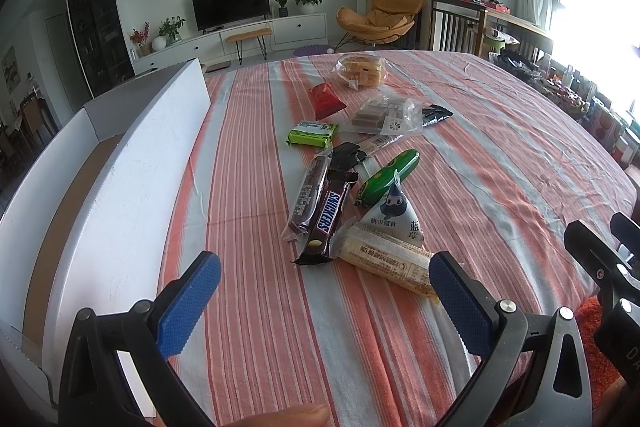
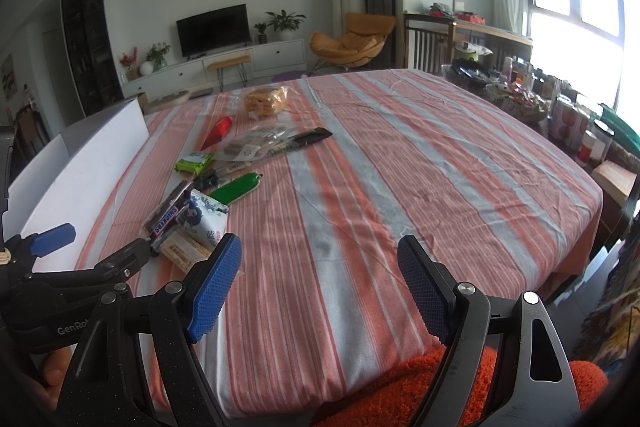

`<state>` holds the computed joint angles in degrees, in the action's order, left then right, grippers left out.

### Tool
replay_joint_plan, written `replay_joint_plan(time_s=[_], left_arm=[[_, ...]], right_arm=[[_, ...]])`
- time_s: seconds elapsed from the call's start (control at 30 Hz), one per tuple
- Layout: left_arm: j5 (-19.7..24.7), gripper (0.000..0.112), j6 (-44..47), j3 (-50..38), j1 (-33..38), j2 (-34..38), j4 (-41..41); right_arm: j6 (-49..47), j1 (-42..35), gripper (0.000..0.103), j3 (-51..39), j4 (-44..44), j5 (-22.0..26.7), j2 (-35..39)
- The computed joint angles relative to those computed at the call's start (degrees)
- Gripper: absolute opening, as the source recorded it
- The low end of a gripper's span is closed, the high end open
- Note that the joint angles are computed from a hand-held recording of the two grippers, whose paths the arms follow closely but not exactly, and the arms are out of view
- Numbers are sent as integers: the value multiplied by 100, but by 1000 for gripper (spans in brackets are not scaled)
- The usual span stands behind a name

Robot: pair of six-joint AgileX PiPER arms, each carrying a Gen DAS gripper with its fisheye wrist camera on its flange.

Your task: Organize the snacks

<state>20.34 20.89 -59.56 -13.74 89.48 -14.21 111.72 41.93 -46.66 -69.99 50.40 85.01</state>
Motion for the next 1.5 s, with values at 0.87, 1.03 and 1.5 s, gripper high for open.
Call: replay_joint_plan(time_s=[0.87, 1.03, 1.5], left_arm=[[779, 103, -64, -513, 163, 377, 77], [817, 103, 20, -520, 184, 393, 1], [941, 103, 73, -743, 213, 598, 28]], right_arm=[[-8, -41, 83, -7, 5, -54, 20], [2, -23, 83, -34, 14, -44, 48], [90, -49, 83, -1, -26, -119, 26]])
